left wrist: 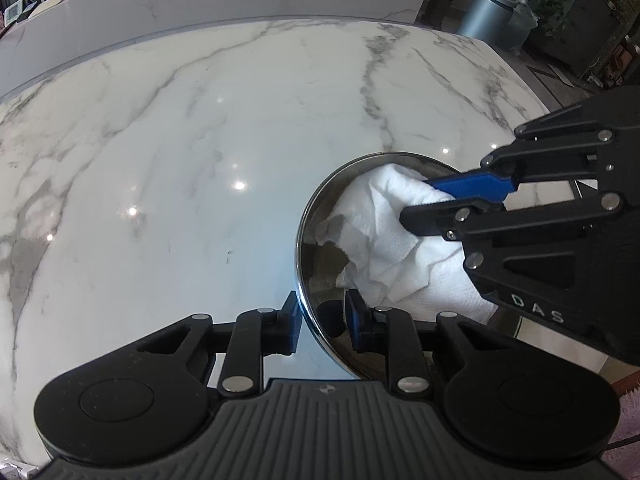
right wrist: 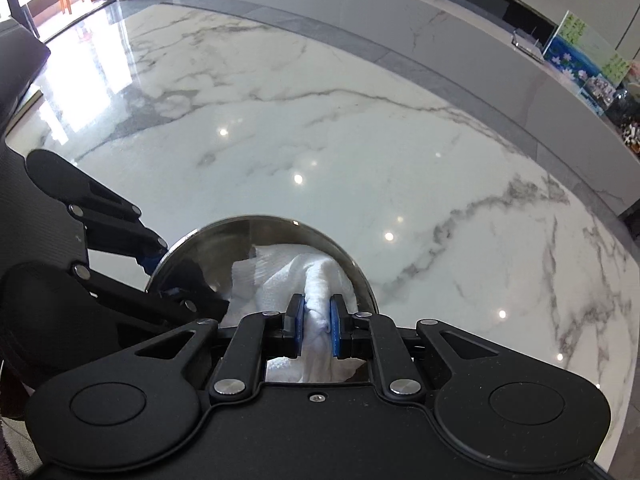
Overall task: Clean bowl
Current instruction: 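Keep wiping the bowl bottom and wall with the right gripper while the left gripper holds the rim, then lift the towel out of the bowl with the right gripper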
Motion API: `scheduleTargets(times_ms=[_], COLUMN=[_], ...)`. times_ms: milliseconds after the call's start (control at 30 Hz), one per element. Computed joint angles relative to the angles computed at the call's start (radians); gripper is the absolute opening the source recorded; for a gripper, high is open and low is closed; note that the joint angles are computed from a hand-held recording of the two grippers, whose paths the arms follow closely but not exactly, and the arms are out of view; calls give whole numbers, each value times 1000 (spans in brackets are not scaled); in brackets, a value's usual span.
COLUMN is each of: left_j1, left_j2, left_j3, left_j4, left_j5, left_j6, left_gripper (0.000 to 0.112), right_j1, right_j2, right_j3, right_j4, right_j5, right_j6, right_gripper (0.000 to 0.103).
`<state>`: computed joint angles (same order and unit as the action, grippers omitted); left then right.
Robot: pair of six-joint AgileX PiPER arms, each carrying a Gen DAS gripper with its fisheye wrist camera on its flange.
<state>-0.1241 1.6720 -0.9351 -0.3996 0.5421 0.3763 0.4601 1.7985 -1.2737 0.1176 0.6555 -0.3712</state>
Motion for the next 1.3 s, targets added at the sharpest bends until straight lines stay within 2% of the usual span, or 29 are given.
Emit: scheduleTargets(times_ms=[467, 667, 900, 1033, 1300], left_j1=[1, -2, -8, -15, -21], left_j2=[-6, 1, 8, 8, 13], left_j3=[10, 6, -3, -7, -16], left_j4=[-9, -6, 10, 28, 45], left_j5=[-8, -16, -22, -22, -19], left_j6=[22, 10, -11, -36, -77], left_gripper=[22, 21, 21, 21, 21], right_j1=[4, 18, -16, -26, -48], right_j2=[33, 44, 42, 23, -84], right_j3=[19, 13, 11, 35, 99], right_j4=[-24, -59, 49, 91, 97], right_j5=[-39, -12, 61, 71, 15], right_j6=[-23, 9, -98, -131, -103], right_gripper=[9, 9, 9, 9, 9])
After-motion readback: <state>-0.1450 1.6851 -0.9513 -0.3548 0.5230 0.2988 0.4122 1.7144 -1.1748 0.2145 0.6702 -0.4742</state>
